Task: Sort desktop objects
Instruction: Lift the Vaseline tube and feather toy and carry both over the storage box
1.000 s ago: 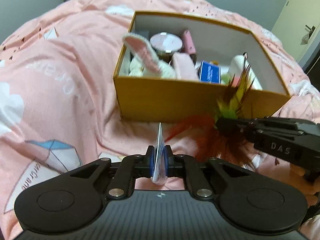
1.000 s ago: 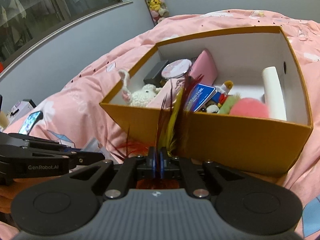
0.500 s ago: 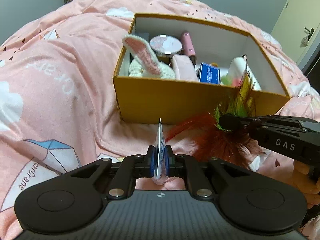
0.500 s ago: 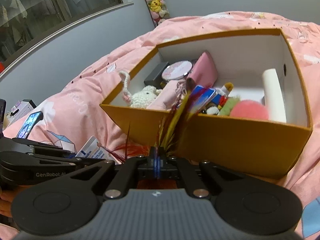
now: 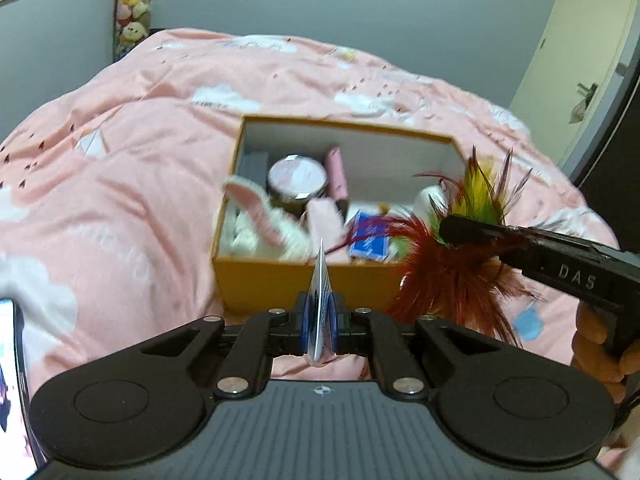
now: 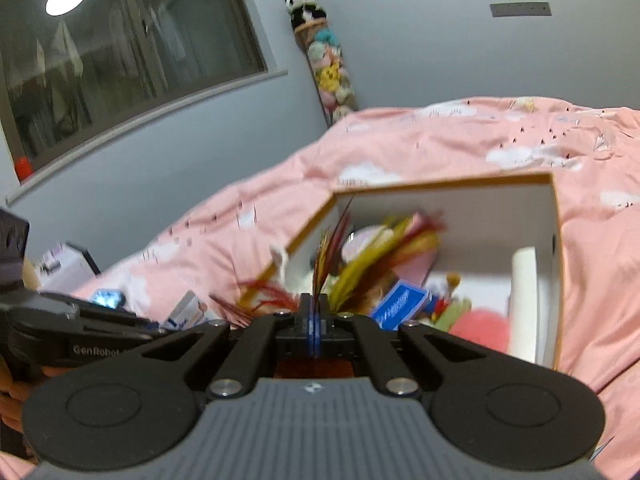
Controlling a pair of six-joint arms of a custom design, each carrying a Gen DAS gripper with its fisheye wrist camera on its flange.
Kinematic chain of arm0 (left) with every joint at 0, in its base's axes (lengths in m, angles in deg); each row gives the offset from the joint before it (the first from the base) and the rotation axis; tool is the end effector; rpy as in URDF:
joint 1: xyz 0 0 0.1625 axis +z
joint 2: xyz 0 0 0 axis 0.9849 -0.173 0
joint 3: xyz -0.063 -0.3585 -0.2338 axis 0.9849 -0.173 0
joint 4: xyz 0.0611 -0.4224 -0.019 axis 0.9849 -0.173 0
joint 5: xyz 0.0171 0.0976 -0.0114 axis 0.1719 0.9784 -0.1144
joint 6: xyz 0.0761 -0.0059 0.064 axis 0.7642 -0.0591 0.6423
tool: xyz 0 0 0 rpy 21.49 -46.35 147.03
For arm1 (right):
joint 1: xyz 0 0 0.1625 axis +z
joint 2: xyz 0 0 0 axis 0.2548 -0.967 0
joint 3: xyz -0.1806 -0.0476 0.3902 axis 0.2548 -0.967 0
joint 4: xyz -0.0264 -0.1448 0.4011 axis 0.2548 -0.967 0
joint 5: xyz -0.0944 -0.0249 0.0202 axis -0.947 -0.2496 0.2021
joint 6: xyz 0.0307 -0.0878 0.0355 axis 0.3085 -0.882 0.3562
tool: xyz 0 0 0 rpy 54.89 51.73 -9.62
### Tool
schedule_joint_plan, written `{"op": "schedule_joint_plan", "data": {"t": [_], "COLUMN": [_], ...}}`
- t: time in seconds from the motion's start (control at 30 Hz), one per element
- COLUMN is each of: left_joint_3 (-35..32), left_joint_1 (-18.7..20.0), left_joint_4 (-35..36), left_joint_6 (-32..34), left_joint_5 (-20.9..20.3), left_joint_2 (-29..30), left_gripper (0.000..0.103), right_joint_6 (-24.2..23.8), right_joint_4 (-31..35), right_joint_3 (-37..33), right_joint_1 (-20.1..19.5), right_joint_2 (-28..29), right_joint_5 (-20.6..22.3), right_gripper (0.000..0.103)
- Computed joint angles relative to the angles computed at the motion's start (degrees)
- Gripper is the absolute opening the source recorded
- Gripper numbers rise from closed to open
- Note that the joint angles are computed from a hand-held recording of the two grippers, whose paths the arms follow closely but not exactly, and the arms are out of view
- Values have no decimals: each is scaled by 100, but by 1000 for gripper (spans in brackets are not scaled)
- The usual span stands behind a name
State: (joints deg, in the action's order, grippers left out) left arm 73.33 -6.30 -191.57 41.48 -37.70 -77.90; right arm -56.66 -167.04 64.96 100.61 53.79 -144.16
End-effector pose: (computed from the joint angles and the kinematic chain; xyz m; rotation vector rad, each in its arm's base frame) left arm -0.0875 -0.8497 0.4314 1.0784 2.6263 -0.5278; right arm 0.4441 -0.7513 0.0391 0.3598 -2.3486 1.4252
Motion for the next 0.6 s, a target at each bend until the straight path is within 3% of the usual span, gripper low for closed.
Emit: {"op": "schedule_joint_plan", "data": {"t": [0.13, 0.23, 0.6], "left_joint_3": [-697, -922, -1484], "left_joint_1": [-48, -118, -307], "left_joint_4": [517, 519, 348], "left_joint_6": [-152, -83, -81], "left_joint_5": [-370, -515, -667], "left_joint_2": [290, 410, 903], "left_gripper": [11, 11, 11], "right_joint_6": [94, 53, -209], "right_joint_4": [-286, -478, -319], "right_joint_3": [9, -141, -1399], "right_joint_1": [19, 40, 83], "right_joint_2": [-127, -117, 415], "right_joint_5": [187, 270, -292], "right_gripper": [0, 0, 0]}}
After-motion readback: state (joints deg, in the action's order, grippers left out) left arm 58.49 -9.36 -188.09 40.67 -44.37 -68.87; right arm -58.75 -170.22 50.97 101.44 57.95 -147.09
